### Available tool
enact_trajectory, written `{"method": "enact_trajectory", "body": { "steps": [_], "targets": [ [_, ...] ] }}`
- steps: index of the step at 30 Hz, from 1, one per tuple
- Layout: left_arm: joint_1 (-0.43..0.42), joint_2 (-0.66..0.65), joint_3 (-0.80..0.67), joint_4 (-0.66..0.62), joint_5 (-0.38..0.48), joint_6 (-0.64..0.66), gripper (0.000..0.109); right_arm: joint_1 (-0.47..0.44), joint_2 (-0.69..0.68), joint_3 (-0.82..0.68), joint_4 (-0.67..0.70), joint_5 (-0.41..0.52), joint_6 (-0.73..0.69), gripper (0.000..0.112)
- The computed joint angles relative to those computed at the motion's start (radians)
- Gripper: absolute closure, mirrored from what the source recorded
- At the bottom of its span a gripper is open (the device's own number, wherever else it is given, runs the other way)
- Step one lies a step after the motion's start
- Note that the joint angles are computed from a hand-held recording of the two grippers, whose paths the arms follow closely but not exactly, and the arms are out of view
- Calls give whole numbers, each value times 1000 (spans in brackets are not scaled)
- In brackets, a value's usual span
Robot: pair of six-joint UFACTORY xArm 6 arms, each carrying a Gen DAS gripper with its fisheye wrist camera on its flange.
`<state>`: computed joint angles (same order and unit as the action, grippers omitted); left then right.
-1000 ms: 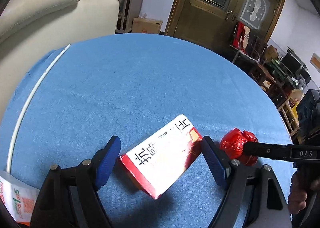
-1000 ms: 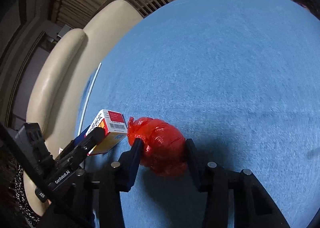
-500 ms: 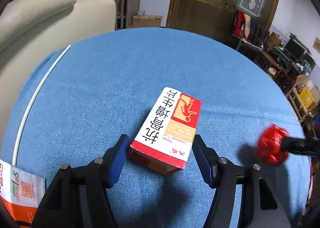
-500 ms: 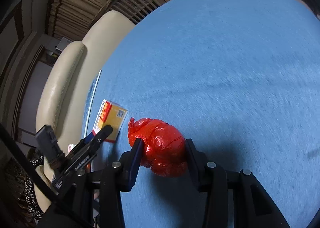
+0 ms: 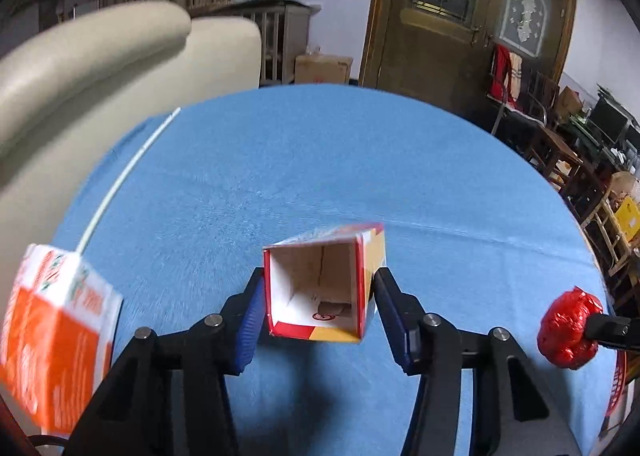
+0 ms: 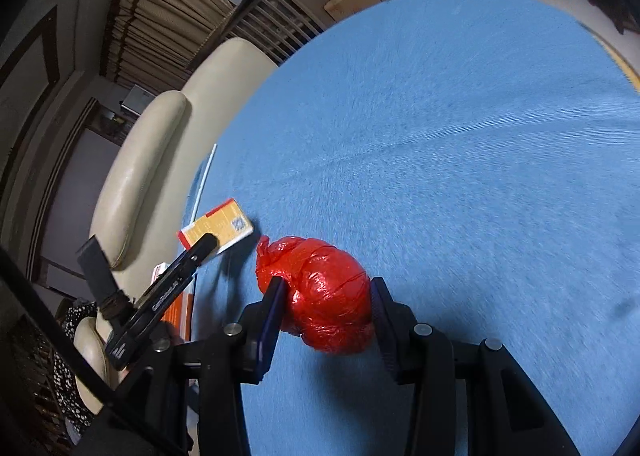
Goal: Collect trash
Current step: 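Lift the red bag and small box and carry them toward the red wastebasket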
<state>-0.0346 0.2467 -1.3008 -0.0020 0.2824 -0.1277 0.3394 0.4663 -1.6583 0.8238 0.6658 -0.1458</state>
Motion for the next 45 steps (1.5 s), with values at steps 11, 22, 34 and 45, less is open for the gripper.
{"method": "enact_trajectory", "body": {
  "steps": [11, 22, 34, 45],
  "targets": [
    [-62, -284, 253, 383, -30, -351, 54, 4, -308, 368, 127, -111, -161, 67],
    [-173, -489, 337, 902, 81, -756, 54, 0, -560, 619, 217, -187, -259, 67],
    [-277, -559, 357, 943, 171, -789, 54, -31, -719, 753, 261, -198, -304, 67],
    [-338, -527, 324, 940, 215, -780, 54, -53, -785, 815, 268, -219, -314, 67]
  ]
}}
